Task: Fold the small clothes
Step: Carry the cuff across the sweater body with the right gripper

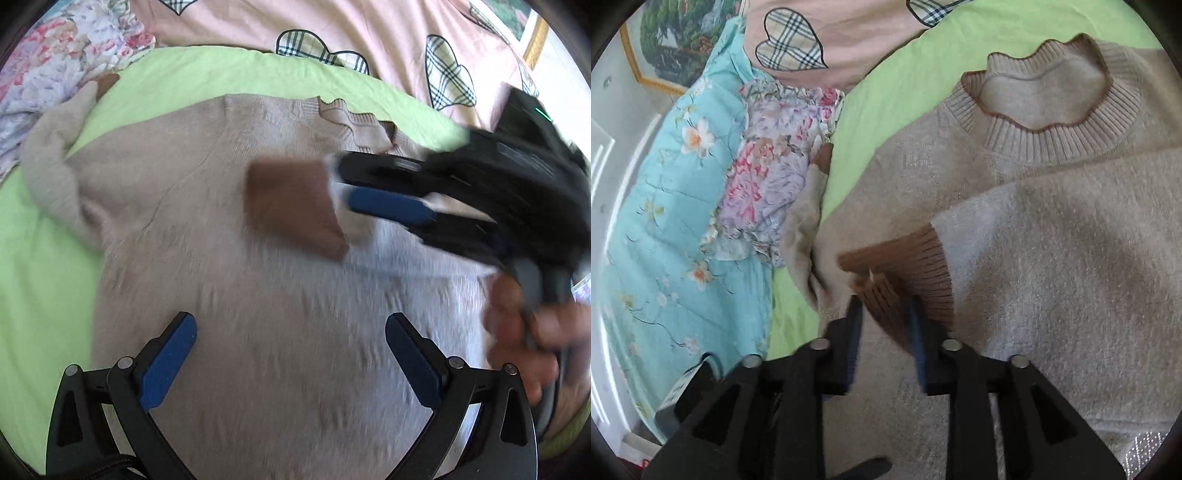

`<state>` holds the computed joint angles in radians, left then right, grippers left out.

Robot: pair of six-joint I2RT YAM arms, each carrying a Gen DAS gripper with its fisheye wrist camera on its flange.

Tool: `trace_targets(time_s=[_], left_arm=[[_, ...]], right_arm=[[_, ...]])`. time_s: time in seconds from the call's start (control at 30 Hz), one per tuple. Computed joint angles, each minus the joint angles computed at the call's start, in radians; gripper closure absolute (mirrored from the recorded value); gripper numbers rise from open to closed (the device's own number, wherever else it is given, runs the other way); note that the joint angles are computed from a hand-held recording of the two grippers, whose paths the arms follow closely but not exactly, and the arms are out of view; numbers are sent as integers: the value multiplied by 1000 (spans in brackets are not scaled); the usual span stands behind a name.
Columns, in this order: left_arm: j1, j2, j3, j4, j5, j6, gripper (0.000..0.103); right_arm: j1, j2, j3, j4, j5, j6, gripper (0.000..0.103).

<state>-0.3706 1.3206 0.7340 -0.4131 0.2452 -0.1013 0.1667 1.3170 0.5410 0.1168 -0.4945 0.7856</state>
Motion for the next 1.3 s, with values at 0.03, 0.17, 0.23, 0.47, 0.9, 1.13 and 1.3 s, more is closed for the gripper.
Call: trace_targets(time_s=[0.03,0.17,0.23,0.47,0.9,1.13,1.3], left_arm=[[8,40,28,9,22,-3,1],[11,200,140,36,60,-27,1],[13,275,194,81,72,-42,2],[-9,277,215,124,98,-28,89],[106,193,156,145,52,37,90],[92,192,128,138,9,48,89],[69,188,142,129,12,44,89]], right_arm=[[-15,-55,-22,-19,5,-4,67],[-58,-327,-91,-179,77,5,66],[-97,-529,-136,-326,121,3,64],[-172,-992,-171,-757,242,42,58],[-816,-789,-61,-904,104,-503,44],[-809,-301,-16,-651,188,-632,44],[-803,-345,3,-658,225,-697,93]])
